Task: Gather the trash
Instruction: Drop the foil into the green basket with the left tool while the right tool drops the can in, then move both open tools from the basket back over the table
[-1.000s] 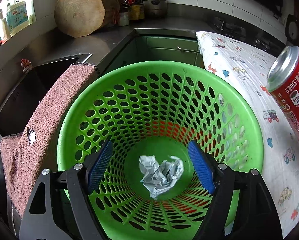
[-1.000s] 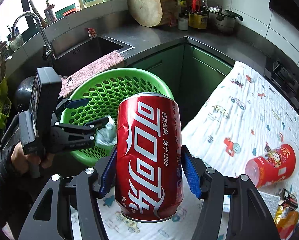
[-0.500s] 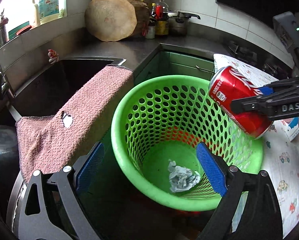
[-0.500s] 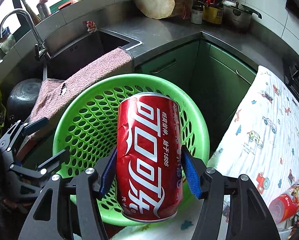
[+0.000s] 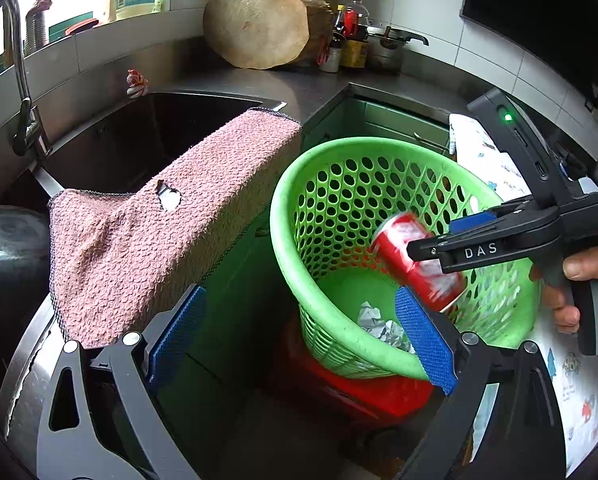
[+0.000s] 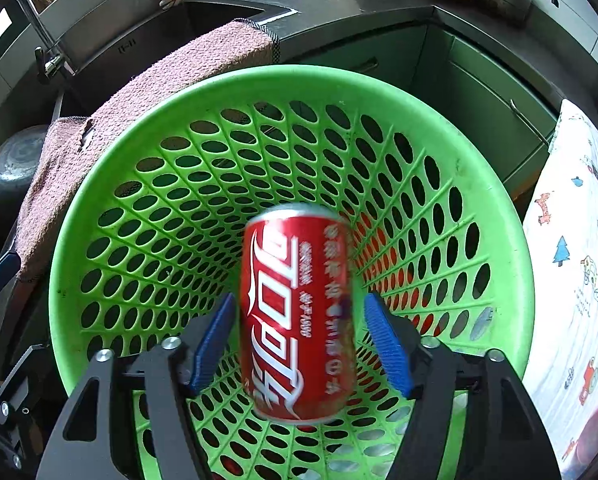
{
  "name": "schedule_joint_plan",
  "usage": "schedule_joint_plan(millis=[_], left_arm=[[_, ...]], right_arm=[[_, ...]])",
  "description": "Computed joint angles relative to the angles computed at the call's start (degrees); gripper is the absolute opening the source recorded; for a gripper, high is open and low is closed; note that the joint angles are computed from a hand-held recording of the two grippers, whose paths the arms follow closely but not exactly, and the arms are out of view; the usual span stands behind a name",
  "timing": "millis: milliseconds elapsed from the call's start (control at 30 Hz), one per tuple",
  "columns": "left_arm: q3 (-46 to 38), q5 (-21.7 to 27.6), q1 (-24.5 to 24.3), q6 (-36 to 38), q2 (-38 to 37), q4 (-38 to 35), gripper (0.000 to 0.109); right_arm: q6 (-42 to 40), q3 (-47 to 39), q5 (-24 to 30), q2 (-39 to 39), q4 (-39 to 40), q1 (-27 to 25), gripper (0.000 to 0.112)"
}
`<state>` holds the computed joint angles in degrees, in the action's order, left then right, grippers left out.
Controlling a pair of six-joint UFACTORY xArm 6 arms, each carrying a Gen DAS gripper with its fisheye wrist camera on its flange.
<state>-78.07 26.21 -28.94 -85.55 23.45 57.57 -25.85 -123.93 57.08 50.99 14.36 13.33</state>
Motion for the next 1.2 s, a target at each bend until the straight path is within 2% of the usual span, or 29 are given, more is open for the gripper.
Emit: schedule_joint_plan(millis=[167, 267, 600, 833, 967, 1200], left_arm=[[-0.2, 0.0, -0.4, -0.1, 0.2, -0.5, 0.094], [-0.5, 0.1, -0.9, 0.0, 0.0, -0.5, 0.094], [-2.5, 1.2, -4.1, 0.8, -1.1, 0.4, 0.094], [-7.7, 1.6, -7.6, 4.3, 1.3, -0.6, 0.095], [-11.4, 1.7, -9.6, 6.7, 3.5, -2.0, 0.095], [-17.9, 2.1, -12.9, 11.3, 7.8, -5.3, 0.095]], right_arm=[[-3.1, 7.2, -2.8, -5.1, 3.6, -0.7, 0.084], [-6.0, 14.5, -6.3, -10.6, 6.6, -1.5, 0.084], [-18.2, 44.9, -18.3, -36.1, 19.7, -6.5, 0.090], [-24.5, 60.2, -21.8, -49.9, 25.9, -13.4, 0.091], [-28.0, 67.2, -21.9, -56.5, 28.1, -19.4, 0.092], [-32.6, 74.7, -22.3, -63.8, 27.0, -30.6, 0.092]])
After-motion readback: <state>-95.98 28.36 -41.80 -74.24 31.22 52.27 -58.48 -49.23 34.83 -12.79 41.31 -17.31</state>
